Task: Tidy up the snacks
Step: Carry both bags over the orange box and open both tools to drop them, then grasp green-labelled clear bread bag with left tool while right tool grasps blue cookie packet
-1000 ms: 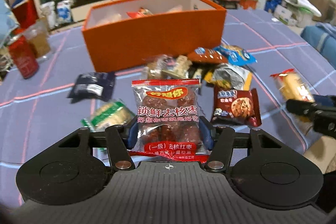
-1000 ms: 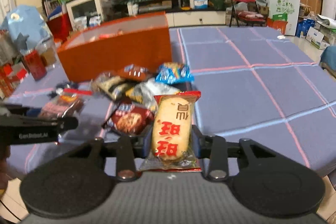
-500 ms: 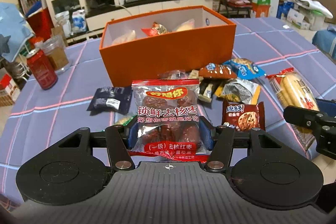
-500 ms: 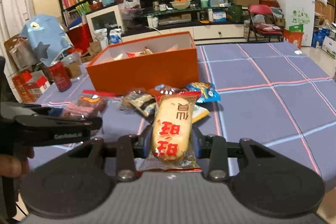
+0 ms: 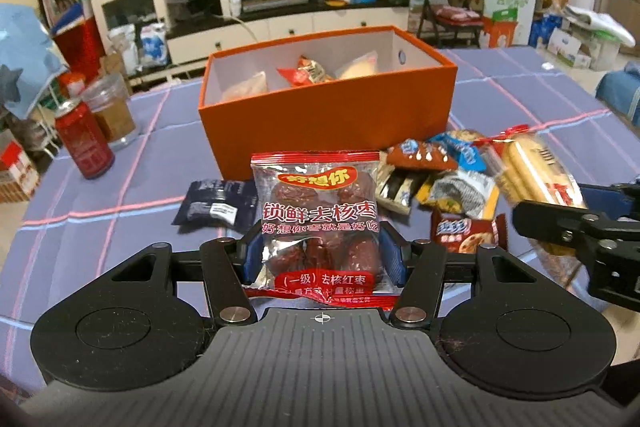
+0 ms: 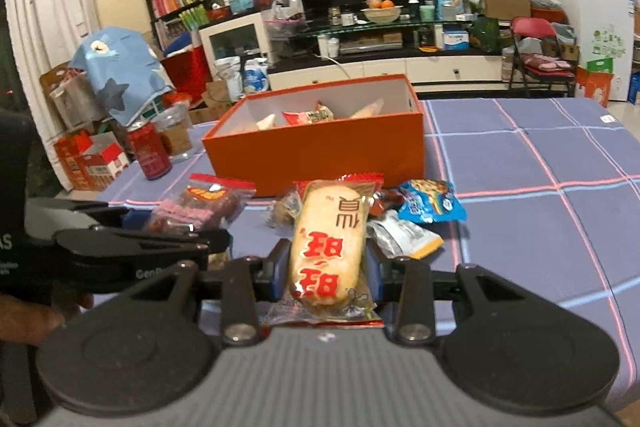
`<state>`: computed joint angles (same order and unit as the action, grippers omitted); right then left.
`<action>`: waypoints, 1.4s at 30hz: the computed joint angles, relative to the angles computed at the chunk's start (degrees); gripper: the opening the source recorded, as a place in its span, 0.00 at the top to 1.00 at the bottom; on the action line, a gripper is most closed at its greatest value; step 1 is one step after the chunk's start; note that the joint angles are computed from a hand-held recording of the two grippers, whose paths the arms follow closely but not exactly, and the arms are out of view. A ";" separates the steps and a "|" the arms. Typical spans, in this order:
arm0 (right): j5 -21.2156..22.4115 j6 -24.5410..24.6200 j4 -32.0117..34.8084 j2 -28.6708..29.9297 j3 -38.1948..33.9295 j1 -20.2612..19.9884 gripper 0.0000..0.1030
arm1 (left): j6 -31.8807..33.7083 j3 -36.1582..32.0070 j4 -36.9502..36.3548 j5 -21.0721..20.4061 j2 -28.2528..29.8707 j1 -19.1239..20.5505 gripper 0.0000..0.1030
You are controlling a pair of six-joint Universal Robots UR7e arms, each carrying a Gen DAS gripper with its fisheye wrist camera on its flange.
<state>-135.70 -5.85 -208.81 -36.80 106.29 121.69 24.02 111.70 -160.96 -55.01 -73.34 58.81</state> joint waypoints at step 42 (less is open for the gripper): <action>2.76 -16.17 -10.73 -1.32 -4.16 -10.52 0.26 | -5.35 -9.95 -4.10 -6.49 1.84 10.66 0.23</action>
